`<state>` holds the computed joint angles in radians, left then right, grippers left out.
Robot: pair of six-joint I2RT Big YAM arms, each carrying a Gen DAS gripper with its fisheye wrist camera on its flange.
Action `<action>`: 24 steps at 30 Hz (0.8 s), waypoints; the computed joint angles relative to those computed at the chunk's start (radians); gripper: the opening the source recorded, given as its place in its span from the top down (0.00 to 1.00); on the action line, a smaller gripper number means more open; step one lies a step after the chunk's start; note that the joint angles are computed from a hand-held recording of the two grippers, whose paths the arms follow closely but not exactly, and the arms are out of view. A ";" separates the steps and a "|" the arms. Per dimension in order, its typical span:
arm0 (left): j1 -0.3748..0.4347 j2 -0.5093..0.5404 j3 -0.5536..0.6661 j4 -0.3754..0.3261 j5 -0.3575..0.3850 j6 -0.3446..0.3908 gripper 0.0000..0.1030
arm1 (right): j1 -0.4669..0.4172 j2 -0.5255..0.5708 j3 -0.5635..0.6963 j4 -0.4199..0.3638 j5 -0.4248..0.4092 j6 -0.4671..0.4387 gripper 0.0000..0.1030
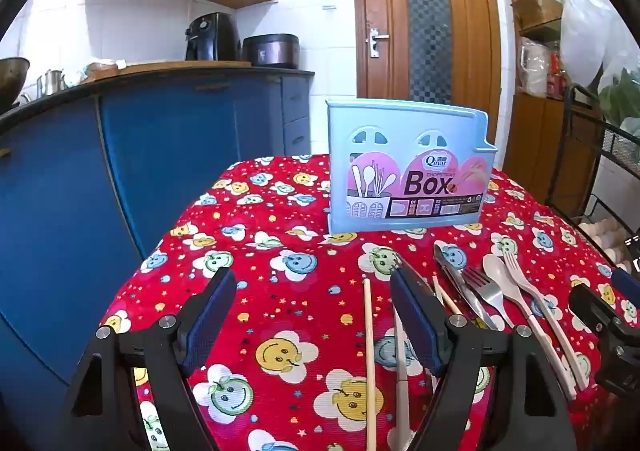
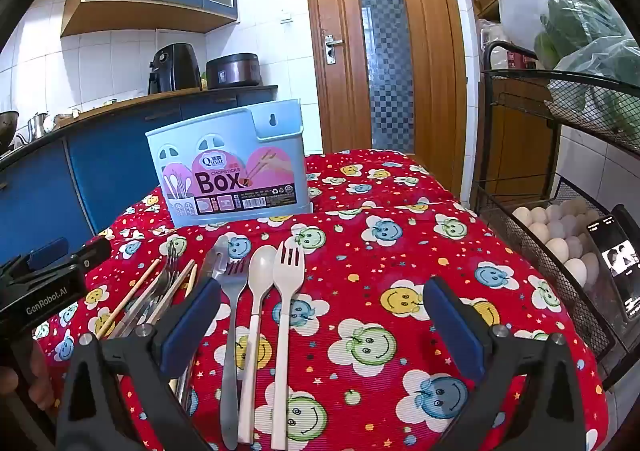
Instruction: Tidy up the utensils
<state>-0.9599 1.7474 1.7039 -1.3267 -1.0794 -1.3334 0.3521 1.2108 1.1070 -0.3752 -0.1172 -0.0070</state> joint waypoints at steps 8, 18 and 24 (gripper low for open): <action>-0.001 0.003 0.003 -0.006 -0.003 -0.003 0.22 | 0.001 0.000 0.000 0.000 0.002 0.000 0.00; -0.009 -0.005 -0.002 -0.023 -0.014 -0.022 0.22 | -0.001 -0.004 0.000 -0.002 -0.002 -0.001 0.00; -0.007 -0.005 -0.001 -0.025 -0.016 -0.020 0.22 | -0.001 -0.004 0.000 0.000 -0.002 0.000 0.00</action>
